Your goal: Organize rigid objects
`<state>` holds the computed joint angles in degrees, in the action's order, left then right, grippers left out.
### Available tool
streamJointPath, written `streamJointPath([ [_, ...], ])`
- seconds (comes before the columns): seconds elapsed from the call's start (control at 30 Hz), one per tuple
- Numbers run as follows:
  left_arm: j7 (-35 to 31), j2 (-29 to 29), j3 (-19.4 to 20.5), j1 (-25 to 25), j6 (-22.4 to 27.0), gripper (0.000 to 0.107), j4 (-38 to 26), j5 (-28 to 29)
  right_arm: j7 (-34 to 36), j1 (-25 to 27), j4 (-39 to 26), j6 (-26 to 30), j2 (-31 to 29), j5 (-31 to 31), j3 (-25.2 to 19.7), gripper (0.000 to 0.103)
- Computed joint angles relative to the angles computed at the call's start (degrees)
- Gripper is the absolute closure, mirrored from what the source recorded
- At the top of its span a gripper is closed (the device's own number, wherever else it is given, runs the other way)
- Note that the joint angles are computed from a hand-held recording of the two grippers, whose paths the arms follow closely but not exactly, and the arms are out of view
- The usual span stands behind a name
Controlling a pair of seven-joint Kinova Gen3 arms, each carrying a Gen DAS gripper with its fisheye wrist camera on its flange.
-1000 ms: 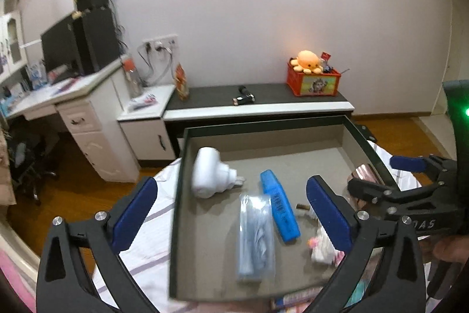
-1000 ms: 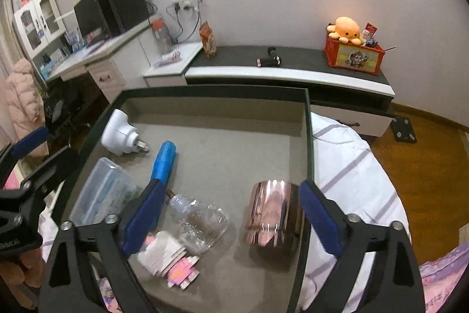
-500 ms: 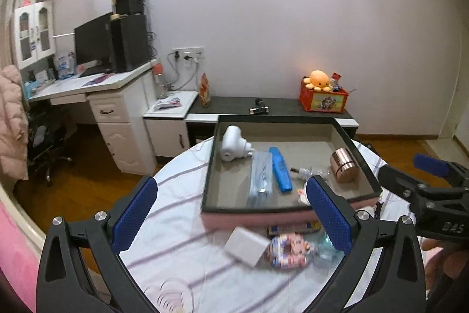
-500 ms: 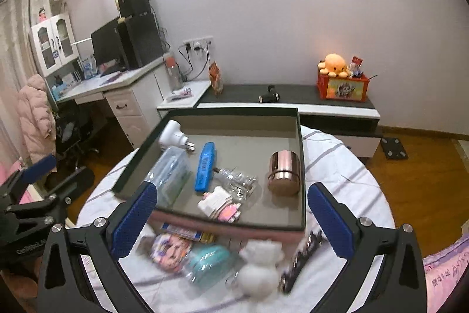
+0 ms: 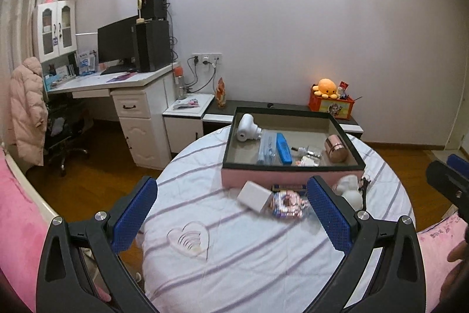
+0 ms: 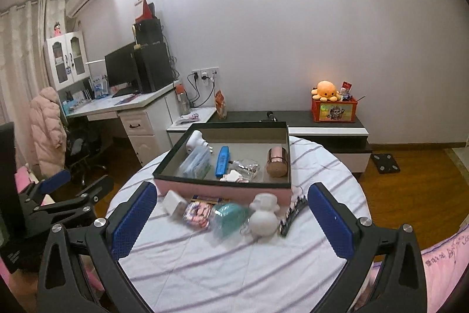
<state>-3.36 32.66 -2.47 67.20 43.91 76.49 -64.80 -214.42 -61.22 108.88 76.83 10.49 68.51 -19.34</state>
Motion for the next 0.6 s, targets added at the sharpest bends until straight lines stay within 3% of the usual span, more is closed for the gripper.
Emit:
streamJointPath([
  [0.23,4.4,-2.4,1.1,2.0,2.4,0.005,5.1,-2.9,-7.0,-5.8,0.5,6.2,1.9,-1.4,-1.8,0.0],
  [0.6,8.7,-4.8,5.3,0.6,5.1,0.005,9.5,-6.5,-8.1,-8.5,0.0,6.8,3.5,-2.4,-1.3,0.0],
])
